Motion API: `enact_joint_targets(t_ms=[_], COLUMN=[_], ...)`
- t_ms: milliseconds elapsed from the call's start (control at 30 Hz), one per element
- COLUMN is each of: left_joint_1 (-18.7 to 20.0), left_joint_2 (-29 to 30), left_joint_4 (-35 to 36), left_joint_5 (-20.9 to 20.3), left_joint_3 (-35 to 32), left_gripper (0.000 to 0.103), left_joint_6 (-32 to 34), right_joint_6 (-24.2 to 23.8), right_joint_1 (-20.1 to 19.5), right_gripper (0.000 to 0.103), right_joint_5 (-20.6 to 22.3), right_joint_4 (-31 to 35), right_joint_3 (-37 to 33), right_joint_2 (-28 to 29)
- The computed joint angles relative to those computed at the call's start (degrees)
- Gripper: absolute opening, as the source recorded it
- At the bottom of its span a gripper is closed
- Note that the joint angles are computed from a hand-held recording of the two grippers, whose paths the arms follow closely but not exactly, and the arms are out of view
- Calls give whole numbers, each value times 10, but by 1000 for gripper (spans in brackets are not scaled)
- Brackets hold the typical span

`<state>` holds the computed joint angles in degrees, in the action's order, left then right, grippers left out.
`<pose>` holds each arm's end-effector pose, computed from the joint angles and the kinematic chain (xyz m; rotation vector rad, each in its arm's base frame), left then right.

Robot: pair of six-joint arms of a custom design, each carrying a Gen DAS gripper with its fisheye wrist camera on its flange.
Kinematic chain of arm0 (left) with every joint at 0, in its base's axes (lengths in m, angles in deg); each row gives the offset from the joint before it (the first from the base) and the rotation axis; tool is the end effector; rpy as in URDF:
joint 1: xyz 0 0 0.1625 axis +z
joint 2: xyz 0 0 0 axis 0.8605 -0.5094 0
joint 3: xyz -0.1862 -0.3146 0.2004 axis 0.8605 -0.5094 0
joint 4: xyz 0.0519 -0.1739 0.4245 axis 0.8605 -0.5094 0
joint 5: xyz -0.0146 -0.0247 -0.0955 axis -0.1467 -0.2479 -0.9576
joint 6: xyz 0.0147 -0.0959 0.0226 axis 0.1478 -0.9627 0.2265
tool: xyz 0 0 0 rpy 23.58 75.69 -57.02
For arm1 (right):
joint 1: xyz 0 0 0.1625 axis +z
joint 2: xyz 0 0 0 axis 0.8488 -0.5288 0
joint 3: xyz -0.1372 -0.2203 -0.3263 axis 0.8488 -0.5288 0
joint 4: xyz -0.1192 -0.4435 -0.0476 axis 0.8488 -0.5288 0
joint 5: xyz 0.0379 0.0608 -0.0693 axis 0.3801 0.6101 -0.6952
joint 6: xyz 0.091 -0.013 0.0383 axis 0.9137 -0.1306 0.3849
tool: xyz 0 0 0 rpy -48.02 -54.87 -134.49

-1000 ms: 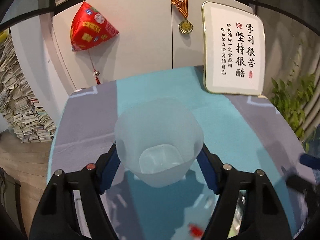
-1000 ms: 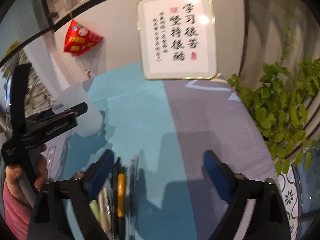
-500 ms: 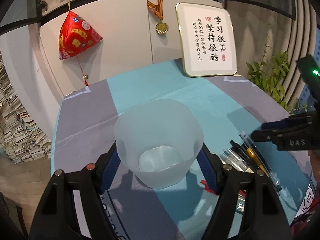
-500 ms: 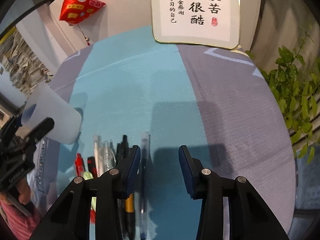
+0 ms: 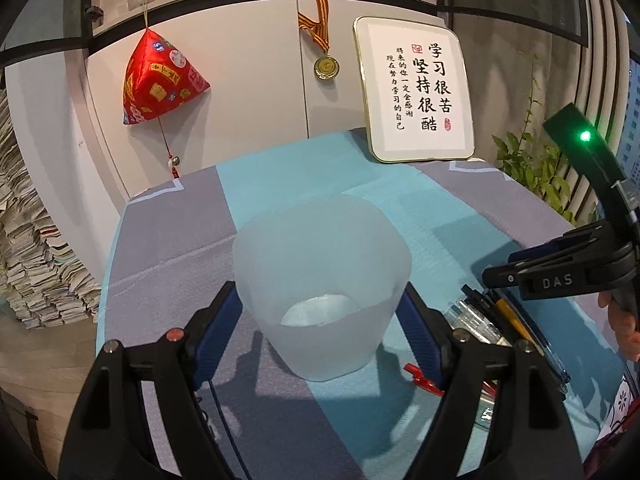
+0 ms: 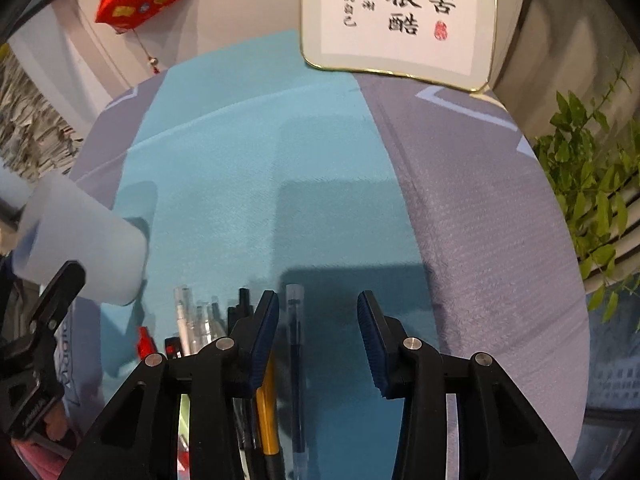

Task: Organize stationery
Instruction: 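Grasp the blue gel pen from the pile with the right gripper while left holds cup, then lower the blue pen into the cup and open the right gripper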

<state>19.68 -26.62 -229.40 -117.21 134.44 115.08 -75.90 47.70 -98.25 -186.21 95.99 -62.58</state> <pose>0.0317 -0.7572 0.2725 0.8389 2.2334 -0.8913 0.3018 -0.8158 -0.0826 0.1899 -2.4341 0.4856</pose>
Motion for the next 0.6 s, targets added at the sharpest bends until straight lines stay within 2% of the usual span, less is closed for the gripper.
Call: enact_joint_targets(t_ms=[67,100,133,233,300,467,600], left_joint_1=[3,4,6,11,13,11,9], left_joint_2=[-2,-4,-7,-10,-11,-11,-10], left_joint_4=[-7,-12,-11,-1,0,-2,-12], left_joint_5=[-6,-11,-20,-33,-38,-37,-36], left_joint_3=[1,3,4,1,2,10,16], left_gripper=[77,75,71,71,71,70,70], left_joint_6=[0,-1,-5,-19,-23,-8,11], right_joint_6=[-7,-13,-15,-11,-26,-82,-121], right_joint_1=[1,3,3,2,9,35,53], right_gripper=[42,35,10,10,10,10,10], right_joint_5=[-8,-11,-8,29,28,43,77], right_joint_4=[-1,-6,-7,-28,-63,-170,-227], right_joint_3=[-6,-8,-9,17,34,99,117], right_joint_2=[5,7,7,-13,-24,-69,-85])
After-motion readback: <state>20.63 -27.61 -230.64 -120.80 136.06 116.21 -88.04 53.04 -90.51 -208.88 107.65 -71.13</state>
